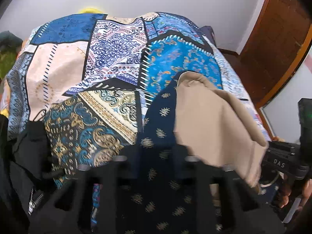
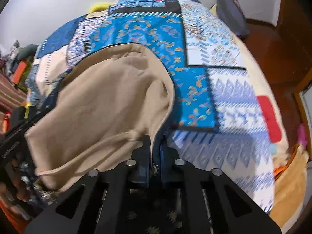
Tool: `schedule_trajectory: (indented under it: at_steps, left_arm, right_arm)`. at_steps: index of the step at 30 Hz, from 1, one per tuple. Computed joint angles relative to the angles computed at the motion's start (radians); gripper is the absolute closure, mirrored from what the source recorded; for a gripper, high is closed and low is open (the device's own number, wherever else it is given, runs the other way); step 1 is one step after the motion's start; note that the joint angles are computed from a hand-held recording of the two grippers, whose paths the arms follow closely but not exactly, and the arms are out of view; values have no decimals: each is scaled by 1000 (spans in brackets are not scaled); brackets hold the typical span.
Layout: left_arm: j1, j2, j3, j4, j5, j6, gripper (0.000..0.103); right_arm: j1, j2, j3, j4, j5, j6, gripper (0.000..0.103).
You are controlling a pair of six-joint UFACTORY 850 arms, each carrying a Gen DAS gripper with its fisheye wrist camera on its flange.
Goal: Fold large clothes
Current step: 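Grasp the beige hood with the right tool while the left tool grips the jacket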
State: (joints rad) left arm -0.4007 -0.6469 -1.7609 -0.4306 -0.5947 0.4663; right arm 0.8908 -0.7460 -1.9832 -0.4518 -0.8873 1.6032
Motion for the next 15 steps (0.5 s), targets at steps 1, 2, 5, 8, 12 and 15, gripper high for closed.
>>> schedule_trajectory:
  at_steps: [1, 2, 5, 8, 12, 15]
  left_arm:
    - [3, 5, 1, -4, -12, 3, 92]
    - [6, 7, -3, -4, -27, -1, 94]
    - [28, 44, 18, -73, -95, 42, 94]
    - [38, 148, 115, -108, -76, 118, 95]
    - [72, 292, 238, -200, -98, 227, 95]
    - [97, 398, 331, -247, -115, 294, 95]
  right_arm:
    - [4, 10, 8, -11, 8, 18, 96]
    - [15, 13, -1, -32, -9, 39, 96]
    - [49, 19, -44, -94, -56, 44, 97]
    - [96, 34, -81, -161, -100, 63, 97]
    - [160, 20, -166, -212, -179, 34, 97]
    - [203, -30, -274, -226, -247, -13, 97]
